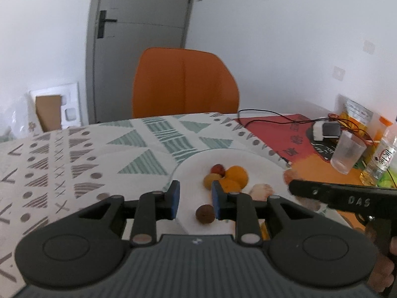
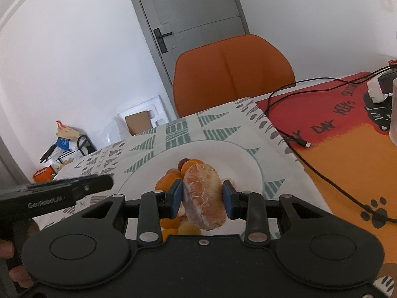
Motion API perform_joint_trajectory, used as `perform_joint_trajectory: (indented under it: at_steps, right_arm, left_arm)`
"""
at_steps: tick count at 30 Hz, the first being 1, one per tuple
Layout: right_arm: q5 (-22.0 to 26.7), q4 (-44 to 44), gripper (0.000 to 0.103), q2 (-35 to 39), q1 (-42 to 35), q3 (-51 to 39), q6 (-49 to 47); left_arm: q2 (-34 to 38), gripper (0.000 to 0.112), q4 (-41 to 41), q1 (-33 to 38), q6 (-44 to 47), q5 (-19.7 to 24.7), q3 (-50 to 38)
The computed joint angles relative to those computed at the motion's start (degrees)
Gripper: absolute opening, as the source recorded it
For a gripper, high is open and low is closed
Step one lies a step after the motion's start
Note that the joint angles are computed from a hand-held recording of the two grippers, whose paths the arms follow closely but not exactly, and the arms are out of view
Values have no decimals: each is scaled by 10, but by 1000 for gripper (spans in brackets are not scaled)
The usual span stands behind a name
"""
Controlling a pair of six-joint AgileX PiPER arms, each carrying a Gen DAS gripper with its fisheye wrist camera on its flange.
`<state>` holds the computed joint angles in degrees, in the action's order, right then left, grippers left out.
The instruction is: Organize fruits
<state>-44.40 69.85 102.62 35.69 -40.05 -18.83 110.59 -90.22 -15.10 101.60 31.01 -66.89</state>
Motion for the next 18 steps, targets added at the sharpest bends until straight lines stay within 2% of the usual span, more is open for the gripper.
perform_joint_trajectory:
  at_steps: [4,5,8,10,13,15,18]
  right_arm:
    - [1,2,33,8,-3,-13,-4]
    - [2,1,37,10,-4,-16,-3]
    - [-3,14,52,15,1,-28,-19]
    - [-4,19,55,10,7,-31,-26]
    - [-12,36,60,0,20,-32,-36]
    - [-20,44,70,-6,30,-29,-37]
    - [-25,58,72,-12,43,-26,-46]
  left_arm:
    - [-6,30,-1,17,2,-11,9]
    - [-10,32,-2,23,5,-13,13]
    - [-23,44,-18,37,26,-19,26]
    - [-32,58,-27,43,32,-29,35]
    - [-46,69,-35,54,32,-38,46]
    - [-57,75,-54,60,47,-43,58]
    - [-75,83,-94,67,88,-51,81]
